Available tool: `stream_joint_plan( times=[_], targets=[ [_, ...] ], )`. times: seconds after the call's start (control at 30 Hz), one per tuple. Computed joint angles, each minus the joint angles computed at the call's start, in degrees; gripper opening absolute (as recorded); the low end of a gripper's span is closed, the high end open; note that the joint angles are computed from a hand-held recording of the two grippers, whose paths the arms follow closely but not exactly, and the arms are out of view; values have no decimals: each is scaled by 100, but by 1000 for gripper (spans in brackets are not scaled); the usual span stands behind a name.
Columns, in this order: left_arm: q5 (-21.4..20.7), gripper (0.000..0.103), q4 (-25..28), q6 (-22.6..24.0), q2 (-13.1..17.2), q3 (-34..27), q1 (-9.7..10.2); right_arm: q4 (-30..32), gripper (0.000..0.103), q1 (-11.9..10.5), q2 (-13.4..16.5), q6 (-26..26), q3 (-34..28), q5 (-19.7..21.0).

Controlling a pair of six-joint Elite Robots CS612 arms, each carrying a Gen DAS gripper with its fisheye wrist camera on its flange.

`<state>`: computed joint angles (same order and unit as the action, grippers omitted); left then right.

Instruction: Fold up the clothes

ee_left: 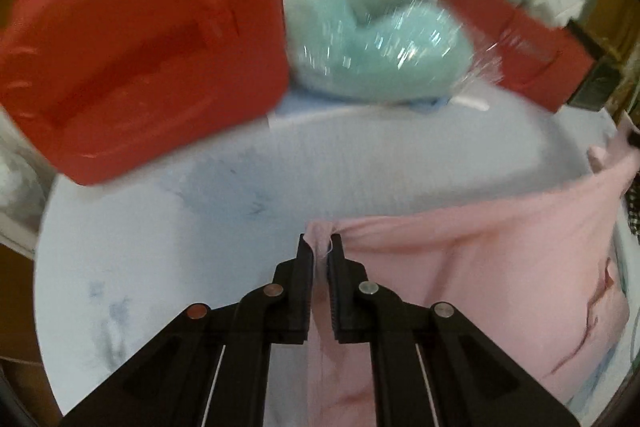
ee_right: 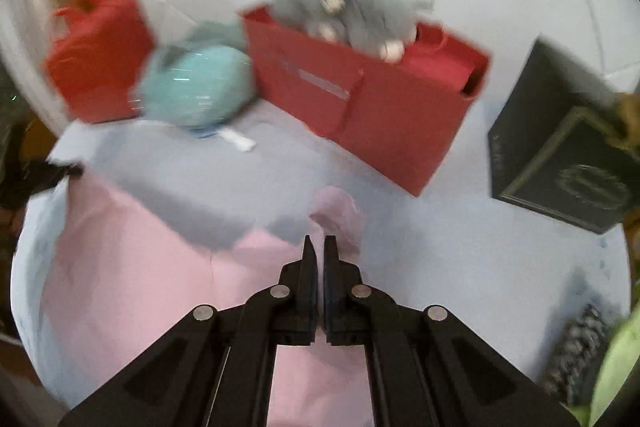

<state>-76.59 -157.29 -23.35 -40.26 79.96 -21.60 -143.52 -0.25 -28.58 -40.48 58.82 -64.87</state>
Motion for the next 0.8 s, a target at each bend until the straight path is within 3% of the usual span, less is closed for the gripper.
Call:
stream_joint_plan(
  times=[0.07,0.13,0.17,0.2,0.27,0.3,0.47,0.6,0.7,0.8],
  targets=[
    [221,6,-486,35,-196,413,-126,-518,3,-164,-475,-371,905,242],
    [156,8,-609,2,-346,737,-190,-601,8,-299,-824,-622,1596,304],
    [123,13,-665,-15,-419,894,-223,-541,23,-346,-942,-637,1844,179],
    [-61,25,-481,-112,-489,1065,-237,-451,36,-376,-1016,-546,2016,-79],
    [-385,36,-186,-316,-592,1252,-232,-163,36,-484,-1078,-275,2195,-303],
    [-562,36,-65,-426,-647,1353,-230,-71,36,-537,-1094,-114,2252,-339],
    [-805,41,-115,-957,-752,1453,-160,-85,36,-681,-1050,1073,2221,-127],
    [-812,50,-269,-1227,-721,1301,-106,112,36,-627,-812,1727,1772,99],
    [-892,54,16,-1144,-545,956,-47,495,50,-509,-567,1993,1267,76],
    [-1080,54,462,-1104,-361,637,6,956,56,-371,-305,2116,735,-238]
  ],
)
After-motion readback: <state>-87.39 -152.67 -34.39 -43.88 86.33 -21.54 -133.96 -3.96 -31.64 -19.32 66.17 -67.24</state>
